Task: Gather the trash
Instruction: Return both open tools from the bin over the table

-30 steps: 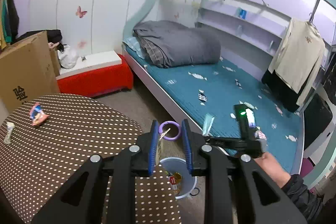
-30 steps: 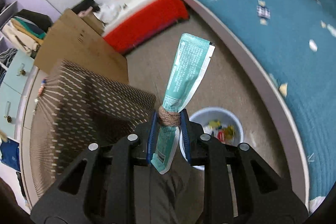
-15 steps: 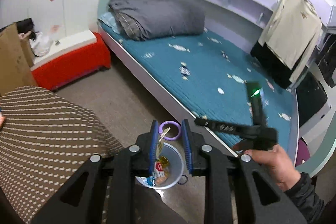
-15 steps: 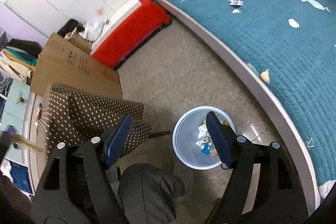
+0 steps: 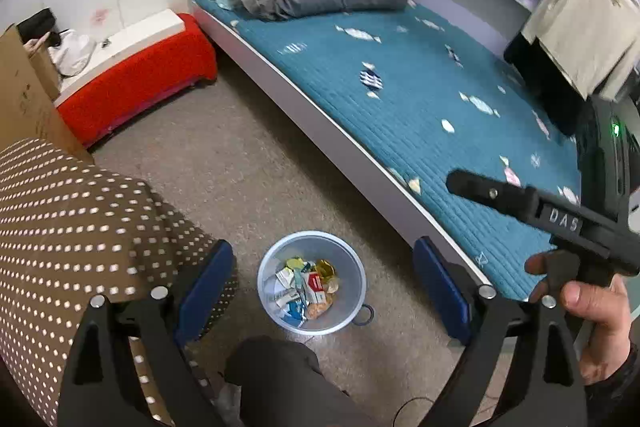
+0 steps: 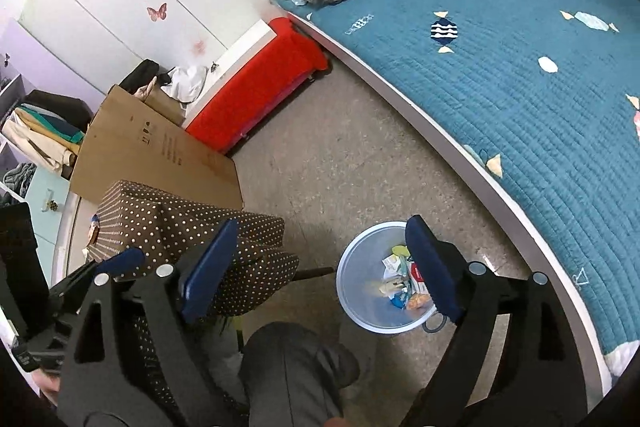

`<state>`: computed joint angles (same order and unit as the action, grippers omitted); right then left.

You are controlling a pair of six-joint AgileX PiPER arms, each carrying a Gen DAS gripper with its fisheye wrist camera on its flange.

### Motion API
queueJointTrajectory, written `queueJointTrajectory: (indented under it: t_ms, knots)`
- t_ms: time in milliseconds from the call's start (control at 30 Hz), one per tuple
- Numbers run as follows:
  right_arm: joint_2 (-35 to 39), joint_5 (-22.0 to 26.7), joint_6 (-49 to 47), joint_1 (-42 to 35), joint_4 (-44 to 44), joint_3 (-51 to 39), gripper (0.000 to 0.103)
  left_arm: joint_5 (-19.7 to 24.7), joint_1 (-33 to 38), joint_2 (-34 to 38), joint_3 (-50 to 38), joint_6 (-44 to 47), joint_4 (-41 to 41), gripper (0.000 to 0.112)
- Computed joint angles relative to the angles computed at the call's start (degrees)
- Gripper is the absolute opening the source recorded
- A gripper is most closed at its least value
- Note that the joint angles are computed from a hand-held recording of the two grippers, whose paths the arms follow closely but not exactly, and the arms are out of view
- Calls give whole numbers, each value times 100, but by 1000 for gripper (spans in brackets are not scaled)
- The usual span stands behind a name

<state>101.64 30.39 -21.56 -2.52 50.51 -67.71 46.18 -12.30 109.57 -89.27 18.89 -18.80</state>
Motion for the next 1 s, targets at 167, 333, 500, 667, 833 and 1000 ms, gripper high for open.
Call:
queueJointTrajectory:
  t_ms: [167,333,500,667,833,1000]
  knots:
    - [-21,-36,353,234,-277,-71,93,-205,212,-469,368,86,-92,90]
    - [-89,-48,654,490,-546,-225,93,-379,423,-1017,755,251,-244,91]
    - [-165,-19,1108,829,-1004,-505,93,-616,681,-1560,1119,397,-285,93]
    - [-198,50,1497,1136,-1371,-809,94,-668,1000,-1919,1295,591,-380,94]
    - [-206,114,2000,1511,-1878,-1176,94,-671,1420,-2221,1426,823,-565,94]
    - [-96,241,2439,1860,-2358,-1665,94,-690,1935,-2429,1537,1114,-845,94]
